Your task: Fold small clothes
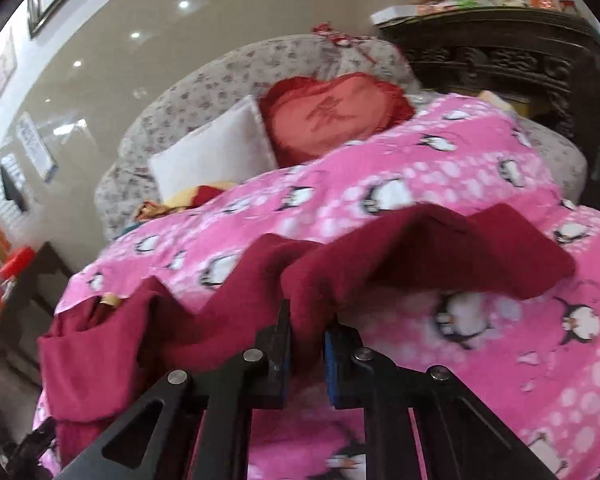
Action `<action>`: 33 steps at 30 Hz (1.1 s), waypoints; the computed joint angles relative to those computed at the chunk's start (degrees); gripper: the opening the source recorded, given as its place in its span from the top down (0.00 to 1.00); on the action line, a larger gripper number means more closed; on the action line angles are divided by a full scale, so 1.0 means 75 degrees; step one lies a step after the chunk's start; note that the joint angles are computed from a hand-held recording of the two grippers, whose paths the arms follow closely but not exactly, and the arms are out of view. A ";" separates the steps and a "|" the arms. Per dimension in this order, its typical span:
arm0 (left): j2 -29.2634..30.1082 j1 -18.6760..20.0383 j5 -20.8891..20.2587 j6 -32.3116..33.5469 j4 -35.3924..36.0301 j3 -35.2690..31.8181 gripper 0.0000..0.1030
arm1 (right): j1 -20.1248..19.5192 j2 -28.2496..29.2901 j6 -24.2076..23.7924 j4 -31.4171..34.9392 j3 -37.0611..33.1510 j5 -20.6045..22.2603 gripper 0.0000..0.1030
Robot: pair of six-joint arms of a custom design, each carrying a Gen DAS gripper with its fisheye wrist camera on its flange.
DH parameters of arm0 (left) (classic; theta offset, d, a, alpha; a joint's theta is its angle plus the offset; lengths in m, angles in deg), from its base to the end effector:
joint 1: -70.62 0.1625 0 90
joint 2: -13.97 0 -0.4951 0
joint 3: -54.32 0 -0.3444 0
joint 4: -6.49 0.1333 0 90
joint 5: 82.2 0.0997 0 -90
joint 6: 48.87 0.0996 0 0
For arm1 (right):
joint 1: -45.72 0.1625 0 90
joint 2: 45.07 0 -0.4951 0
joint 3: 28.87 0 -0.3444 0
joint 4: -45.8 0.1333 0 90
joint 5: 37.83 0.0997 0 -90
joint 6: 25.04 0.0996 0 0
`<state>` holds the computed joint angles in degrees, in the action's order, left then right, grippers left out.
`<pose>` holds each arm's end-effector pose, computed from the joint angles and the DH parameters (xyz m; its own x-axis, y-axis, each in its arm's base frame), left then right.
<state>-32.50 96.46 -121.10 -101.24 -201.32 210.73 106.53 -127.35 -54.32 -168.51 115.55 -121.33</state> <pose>-0.2059 -0.3339 0.1494 -0.9317 -0.0252 -0.3622 0.2516 0.6744 -0.6941 -0.0501 -0.3861 0.3906 -0.9105 0.1471 0.3864 -0.2495 0.5497 -0.7972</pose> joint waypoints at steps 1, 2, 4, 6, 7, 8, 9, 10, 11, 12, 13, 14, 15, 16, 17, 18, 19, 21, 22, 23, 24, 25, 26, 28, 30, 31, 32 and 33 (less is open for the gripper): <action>-0.0030 -0.0017 0.0056 -0.0049 0.0082 -0.0002 0.19 | -0.0007 0.0139 0.0020 -0.0164 -0.0063 -0.0245 0.88; -0.0090 -0.0056 0.0172 -0.0174 0.0258 0.0012 0.19 | 0.0011 0.0222 -0.0028 -0.0109 -0.0129 -0.0409 0.88; -0.0113 -0.0053 0.0198 -0.0254 0.0214 0.0059 0.19 | -0.0150 0.0090 -0.0167 0.0756 -0.0212 -0.0206 0.88; -0.0106 -0.0037 0.0161 -0.0248 0.0158 0.0073 0.19 | -0.0612 -0.0429 -0.0324 0.1242 -0.0029 0.0468 0.82; -0.0105 -0.0053 0.0178 -0.0246 0.0221 0.0058 0.19 | -0.0848 -0.0716 -0.0400 0.1486 0.0023 0.0767 0.71; -0.0090 -0.0069 0.0198 -0.0226 0.0255 0.0047 0.19 | -0.1231 -0.1114 -0.0487 0.1748 0.0113 0.1219 0.64; -0.0068 -0.0085 0.0202 -0.0185 0.0255 0.0038 0.19 | -0.1566 -0.1422 -0.0519 0.1904 0.0178 0.1542 0.56; -0.0035 -0.0084 0.0185 -0.0140 0.0189 0.0044 0.19 | -0.1922 -0.1735 -0.0518 0.2059 0.0219 0.1818 0.55; 0.0017 -0.0070 0.0136 -0.0039 0.0026 0.0059 0.19 | -0.2279 -0.2019 -0.0488 0.2263 0.0180 0.2046 0.55; 0.0033 -0.0058 0.0112 0.0000 -0.0045 0.0064 0.19 | -0.2605 -0.2242 -0.0437 0.2521 0.0081 0.2232 0.54; 0.0049 -0.0032 0.0078 0.0039 -0.0128 0.0070 0.19 | -0.2876 -0.2384 -0.0299 0.2777 -0.0069 0.2371 0.54; 0.0047 -0.0021 0.0060 0.0047 -0.0148 0.0067 0.19 | -0.3110 -0.2479 -0.0092 0.3024 -0.0230 0.2484 0.54; 0.0058 0.0000 0.0032 0.0066 -0.0220 0.0079 0.19 | -0.3321 -0.2550 0.0117 0.3348 -0.0396 0.2727 0.54; 0.0069 0.0011 0.0016 0.0081 -0.0278 0.0091 0.19 | -0.3668 -0.2657 0.0268 0.3908 -0.0555 0.3289 0.54; 0.0070 0.0009 0.0012 0.0079 -0.0283 0.0093 0.19 | -0.4011 -0.2734 0.0336 0.4607 -0.0727 0.3982 0.54; 0.0074 0.0017 0.0008 0.0086 -0.0281 0.0089 0.19 | -0.4302 -0.2723 0.0526 0.5296 -0.0888 0.4669 0.53; 0.0076 0.0022 0.0009 0.0090 -0.0254 0.0079 0.19 | -0.4428 -0.2691 0.0656 0.5666 -0.0980 0.5036 0.50; 0.0081 0.0018 0.0021 0.0095 -0.0204 0.0065 0.19 | -0.4442 -0.2304 0.1462 0.5902 -0.1148 0.5546 0.44; 0.0080 0.0020 0.0025 0.0098 -0.0185 0.0054 0.19 | -0.4425 -0.2112 0.1760 0.5927 -0.1232 0.5681 0.44; 0.0081 0.0022 0.0027 0.0102 -0.0179 0.0054 0.19 | -0.4334 -0.1943 0.2058 0.5725 -0.1255 0.5716 0.44; 0.0085 0.0026 0.0024 0.0110 -0.0181 0.0052 0.19 | -0.4244 -0.1694 0.2526 0.5294 -0.1285 0.5772 0.44; 0.0086 0.0024 0.0023 0.0105 -0.0184 0.0054 0.19 | -0.4127 -0.1454 0.2955 0.4824 -0.1351 0.5693 0.44; 0.0089 0.0019 0.0026 0.0097 -0.0184 0.0056 0.19 | -0.3980 -0.1273 0.3116 0.4626 -0.1481 0.5553 0.45; 0.0090 0.0018 0.0027 0.0094 -0.0181 0.0053 0.19 | -0.3634 -0.1002 0.3111 0.4750 -0.1887 0.5152 0.78; 0.0099 0.0017 0.0028 0.0093 -0.0195 0.0054 0.19 | -0.3459 -0.0852 0.3220 0.4227 -0.2158 0.4702 0.95; 0.0103 0.0016 0.0032 0.0090 -0.0189 0.0050 0.19 | -0.3406 -0.0895 0.3337 0.3634 -0.2266 0.4375 0.95; 0.0090 0.0016 0.0032 0.0087 -0.0168 0.0050 0.19 | -0.3446 -0.0961 0.3427 0.3163 -0.2279 0.4256 0.95; 0.0091 0.0017 0.0039 0.0086 -0.0148 0.0040 0.19 | -0.3477 -0.1083 0.3502 0.2676 -0.2340 0.4009 0.95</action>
